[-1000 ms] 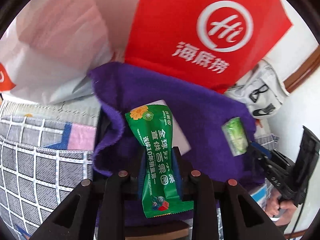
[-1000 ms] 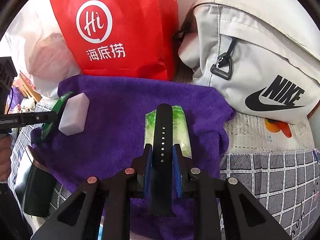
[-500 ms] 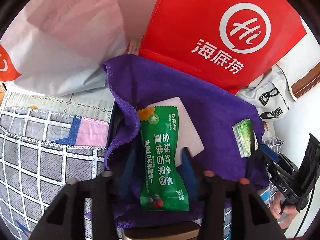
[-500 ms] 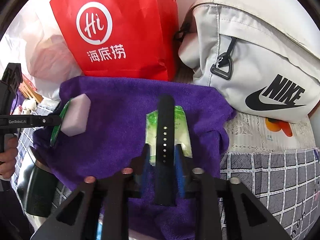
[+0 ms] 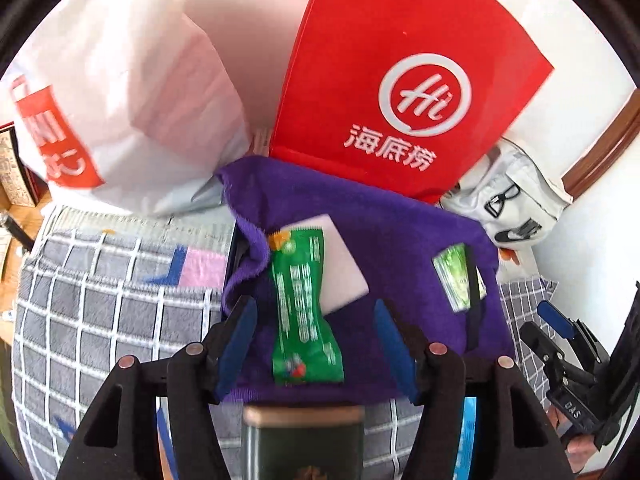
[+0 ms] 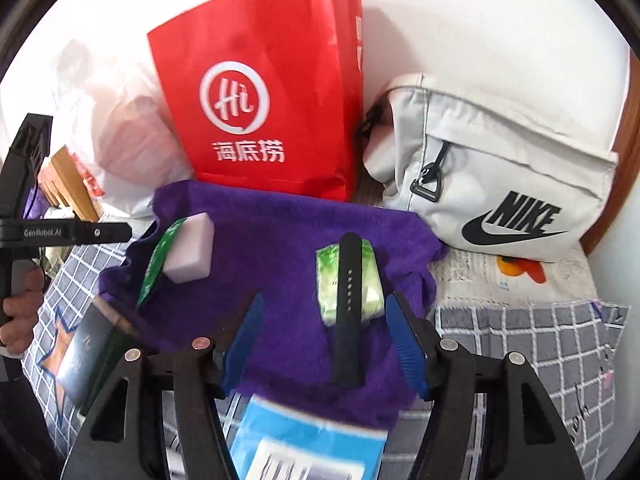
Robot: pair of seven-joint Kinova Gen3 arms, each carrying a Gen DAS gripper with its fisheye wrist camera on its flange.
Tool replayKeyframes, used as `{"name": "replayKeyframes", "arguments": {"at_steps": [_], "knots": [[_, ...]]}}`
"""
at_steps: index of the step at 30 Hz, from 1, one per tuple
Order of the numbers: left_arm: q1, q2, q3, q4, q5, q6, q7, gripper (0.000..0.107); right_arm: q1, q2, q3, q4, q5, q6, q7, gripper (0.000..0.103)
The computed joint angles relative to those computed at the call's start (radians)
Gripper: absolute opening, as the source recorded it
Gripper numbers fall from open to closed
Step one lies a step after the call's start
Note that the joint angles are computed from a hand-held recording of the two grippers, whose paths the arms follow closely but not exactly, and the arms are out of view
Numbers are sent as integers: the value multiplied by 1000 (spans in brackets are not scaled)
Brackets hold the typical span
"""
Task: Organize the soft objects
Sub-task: 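Open the left tool on the towel while the right tool releases the strap, then move the left tool to the white mesh bag while the right tool approaches the yellow Adidas bag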
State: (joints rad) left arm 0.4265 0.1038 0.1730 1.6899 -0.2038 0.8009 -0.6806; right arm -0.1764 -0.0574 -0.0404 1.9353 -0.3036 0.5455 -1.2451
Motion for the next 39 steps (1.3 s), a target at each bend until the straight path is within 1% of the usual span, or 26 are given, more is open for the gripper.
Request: {"name": "replayKeyframes", "arguments": {"at_steps": [2, 6, 9, 14, 16, 19, 22, 24, 26, 30, 31, 35, 38, 39], "knots": [[16, -27, 9, 19, -14, 10, 19, 59, -4, -43, 0, 31, -15, 7, 2, 63], [52, -88, 50, 60, -86, 55, 117, 59, -33, -108, 12, 82, -48, 38, -5, 63], [58, -150, 82, 111, -93, 65, 170, 59, -49, -157, 12, 110, -52, 97, -30, 63], [54, -207, 154, 162, -102, 101, 260, 59, -79, -272, 11, 191, -51, 130, -59, 64], [55, -229, 175, 182, -88, 107, 283, 59, -98, -323, 22, 226, -63, 148, -68, 64], [57, -253, 227, 203, -103, 126, 344, 59, -127, -377, 45, 257, -78, 183, -64, 64], [66, -265, 269, 216, -123, 147, 401, 59, -109, -434, 0, 289, -37, 204, -110, 64], [74, -279, 289, 232, -126, 154, 428, 59, -114, -462, -3, 315, -28, 220, -131, 64], [77, -291, 307, 250, -127, 152, 461, 59, -130, -473, 7, 344, -32, 227, -135, 64], [79, -315, 333, 298, -113, 125, 508, 59, -93, -478, -63, 403, 17, 185, -199, 64], [78, -317, 339, 306, -110, 119, 515, 59, -96, -478, -68, 416, 25, 174, -214, 64], [74, -345, 358, 363, -96, 65, 547, 59, -160, -445, 4, 464, -19, 125, -191, 64], [60, -368, 370, 400, -77, 15, 550, 59, -205, -422, 33, 491, -58, 74, -159, 63], [54, -369, 377, 405, -72, 9, 551, 59, -210, -413, 30, 495, -64, 66, -158, 60]]}}
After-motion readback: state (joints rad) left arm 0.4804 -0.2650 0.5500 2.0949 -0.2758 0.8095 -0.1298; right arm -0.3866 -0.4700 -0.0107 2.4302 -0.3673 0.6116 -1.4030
